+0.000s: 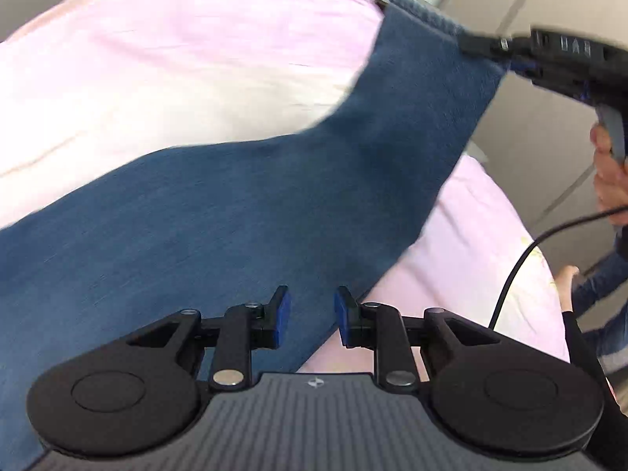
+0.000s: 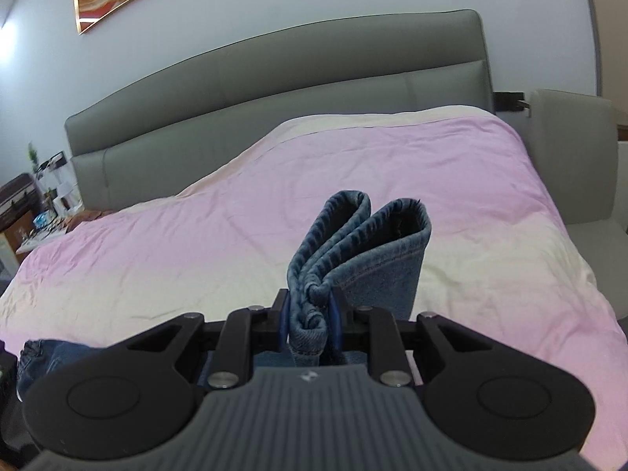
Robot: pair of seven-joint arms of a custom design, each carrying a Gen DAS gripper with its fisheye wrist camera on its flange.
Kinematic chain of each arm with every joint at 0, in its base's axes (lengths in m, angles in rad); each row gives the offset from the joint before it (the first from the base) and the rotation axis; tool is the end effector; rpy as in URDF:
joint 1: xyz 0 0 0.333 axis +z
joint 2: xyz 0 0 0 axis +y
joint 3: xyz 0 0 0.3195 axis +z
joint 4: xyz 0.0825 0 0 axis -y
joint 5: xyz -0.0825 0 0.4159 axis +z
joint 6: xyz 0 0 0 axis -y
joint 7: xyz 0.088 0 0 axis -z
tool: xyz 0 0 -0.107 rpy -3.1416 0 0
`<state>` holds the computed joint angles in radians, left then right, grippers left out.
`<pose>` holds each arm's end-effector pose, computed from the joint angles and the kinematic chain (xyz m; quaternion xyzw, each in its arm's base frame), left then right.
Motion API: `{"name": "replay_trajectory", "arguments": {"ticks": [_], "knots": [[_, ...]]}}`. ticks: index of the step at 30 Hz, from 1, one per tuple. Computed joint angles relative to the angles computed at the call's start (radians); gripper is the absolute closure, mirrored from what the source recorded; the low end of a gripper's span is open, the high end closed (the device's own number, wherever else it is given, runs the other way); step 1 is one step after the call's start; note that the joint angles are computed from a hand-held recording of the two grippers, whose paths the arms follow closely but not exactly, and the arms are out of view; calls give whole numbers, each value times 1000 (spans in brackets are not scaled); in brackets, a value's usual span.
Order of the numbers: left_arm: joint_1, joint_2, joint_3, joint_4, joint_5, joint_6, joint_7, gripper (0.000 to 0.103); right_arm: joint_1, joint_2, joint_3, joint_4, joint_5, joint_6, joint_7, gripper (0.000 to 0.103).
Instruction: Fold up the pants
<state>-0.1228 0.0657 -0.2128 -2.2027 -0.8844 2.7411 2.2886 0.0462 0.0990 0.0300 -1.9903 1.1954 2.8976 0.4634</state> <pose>0.5700 -0.1657 0.3767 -0.5583 0.7591 -0.3336 0.0279 0.6377 -0.0074 0.4652 -0.6589 0.5869 -0.2219 0.4150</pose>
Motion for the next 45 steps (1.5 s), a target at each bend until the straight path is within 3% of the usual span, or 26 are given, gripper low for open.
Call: {"name": "replay_trajectory", "arguments": {"ticks": [6, 10, 16, 19, 21, 23, 26, 28, 30, 32, 35, 38, 41, 45], "knots": [[30, -125, 71, -163, -14, 57, -26, 75, 80, -10, 47, -75, -28, -8, -14, 86], [33, -142, 115, -206, -110, 44, 32, 75, 128, 28, 77, -119, -76, 24, -12, 86], [58, -109, 129, -197, -235, 1, 142, 75, 157, 117, 99, -146, -293, 47, 129, 86], [68, -102, 113, -195, -244, -1, 143, 73, 128, 119, 120, -139, -342, -14, 177, 82], [74, -92, 113, -190, -267, -8, 165, 70, 116, 103, 130, -136, -342, -50, 193, 63], [78, -84, 109, -187, -286, -2, 175, 68, 121, 93, 133, -134, -345, -37, 184, 59], [87, -73, 107, -184, -314, -7, 185, 68, 187, 134, 56, -102, -605, -38, 425, 60], [91, -65, 102, -178, -341, -9, 201, 68, 212, 177, 19, -70, -738, -75, 569, 69], [96, -67, 100, -176, -373, -19, 221, 68, 207, 204, 17, -61, -798, -78, 620, 79], [100, -59, 100, -163, -427, -41, 254, 64, 118, 196, 103, -74, -699, -69, 527, 90], [106, -23, 93, -123, -507, -76, 286, 58, 20, 145, 189, -103, -514, -98, 365, 92], [108, 36, 74, -63, -582, -90, 309, 44, -7, 77, 184, -130, -387, -207, 231, 92], [108, 100, 50, 2, -657, -91, 317, 33, 25, 65, 144, -146, -400, -235, 212, 92], [85, 189, 18, 99, -652, 6, 289, 23, 59, 124, 105, -118, -396, -257, 211, 92]]}}
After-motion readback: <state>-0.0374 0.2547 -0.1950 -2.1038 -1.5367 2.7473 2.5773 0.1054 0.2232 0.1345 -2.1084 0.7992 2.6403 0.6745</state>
